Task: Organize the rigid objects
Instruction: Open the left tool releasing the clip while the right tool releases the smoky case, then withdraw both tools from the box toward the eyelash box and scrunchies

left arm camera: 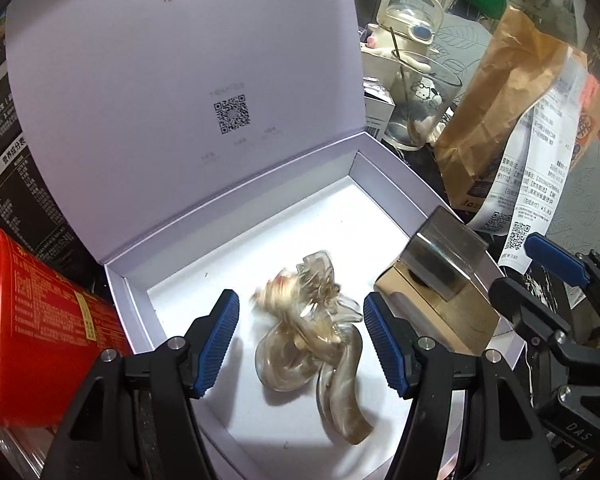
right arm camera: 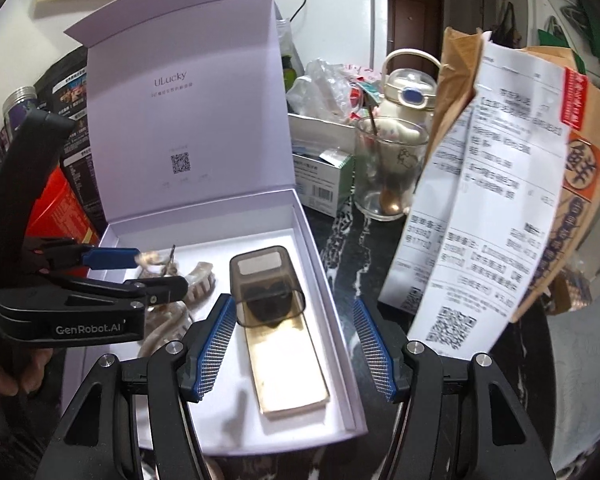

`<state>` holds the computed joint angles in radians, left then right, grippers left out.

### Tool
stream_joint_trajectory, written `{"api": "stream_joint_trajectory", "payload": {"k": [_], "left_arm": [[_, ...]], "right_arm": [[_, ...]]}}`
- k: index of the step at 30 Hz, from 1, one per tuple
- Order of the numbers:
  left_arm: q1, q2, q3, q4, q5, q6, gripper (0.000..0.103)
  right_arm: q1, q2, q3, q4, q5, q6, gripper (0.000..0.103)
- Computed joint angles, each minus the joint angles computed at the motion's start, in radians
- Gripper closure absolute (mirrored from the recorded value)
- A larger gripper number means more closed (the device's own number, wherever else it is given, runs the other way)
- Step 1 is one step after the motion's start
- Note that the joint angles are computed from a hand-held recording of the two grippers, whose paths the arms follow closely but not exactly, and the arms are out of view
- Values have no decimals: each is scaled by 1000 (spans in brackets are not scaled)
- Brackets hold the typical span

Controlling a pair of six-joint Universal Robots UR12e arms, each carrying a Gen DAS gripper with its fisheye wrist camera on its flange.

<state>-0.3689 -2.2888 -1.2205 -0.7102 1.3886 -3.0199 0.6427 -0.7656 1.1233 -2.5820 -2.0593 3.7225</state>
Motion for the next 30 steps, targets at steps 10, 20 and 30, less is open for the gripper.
{"api": "stream_joint_trajectory", "payload": {"k": [10, 20, 30], "left_arm": [[-3, 42, -54, 84, 11, 2, 12], [-2, 99, -125, 174, -3, 48, 0], [-8, 161, -196, 273, -3, 68, 0]], "right_arm": [[19, -29, 30, -2, -67, -25, 41], [35, -56, 65, -13, -107, -30, 40], [57, -90, 100, -58, -165, -45, 36]]}}
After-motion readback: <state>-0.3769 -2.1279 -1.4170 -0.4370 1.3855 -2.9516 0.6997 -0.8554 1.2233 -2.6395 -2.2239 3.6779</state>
